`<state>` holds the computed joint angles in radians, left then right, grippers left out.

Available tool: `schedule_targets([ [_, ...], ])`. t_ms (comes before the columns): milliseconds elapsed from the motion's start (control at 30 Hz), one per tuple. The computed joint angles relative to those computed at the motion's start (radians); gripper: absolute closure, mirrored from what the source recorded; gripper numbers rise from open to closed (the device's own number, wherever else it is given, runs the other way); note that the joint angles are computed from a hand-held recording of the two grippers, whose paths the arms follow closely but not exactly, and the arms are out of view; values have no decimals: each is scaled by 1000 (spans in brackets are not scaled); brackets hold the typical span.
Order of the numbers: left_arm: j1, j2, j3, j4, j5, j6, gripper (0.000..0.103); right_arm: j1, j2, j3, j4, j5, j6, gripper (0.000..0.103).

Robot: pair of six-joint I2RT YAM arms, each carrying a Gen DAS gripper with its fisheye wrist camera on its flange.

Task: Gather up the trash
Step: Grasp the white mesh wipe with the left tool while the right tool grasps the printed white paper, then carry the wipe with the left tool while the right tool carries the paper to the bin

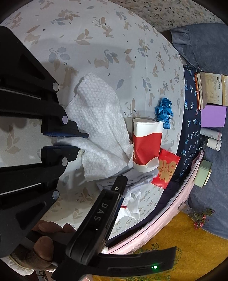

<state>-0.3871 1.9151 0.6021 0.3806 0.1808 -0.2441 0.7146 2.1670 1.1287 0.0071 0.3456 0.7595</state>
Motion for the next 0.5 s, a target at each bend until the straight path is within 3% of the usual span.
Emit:
schedule_targets([
  [500,-64,-177,-18,-68,-41,-40,98,36,-272,-226,86,99,29,76],
])
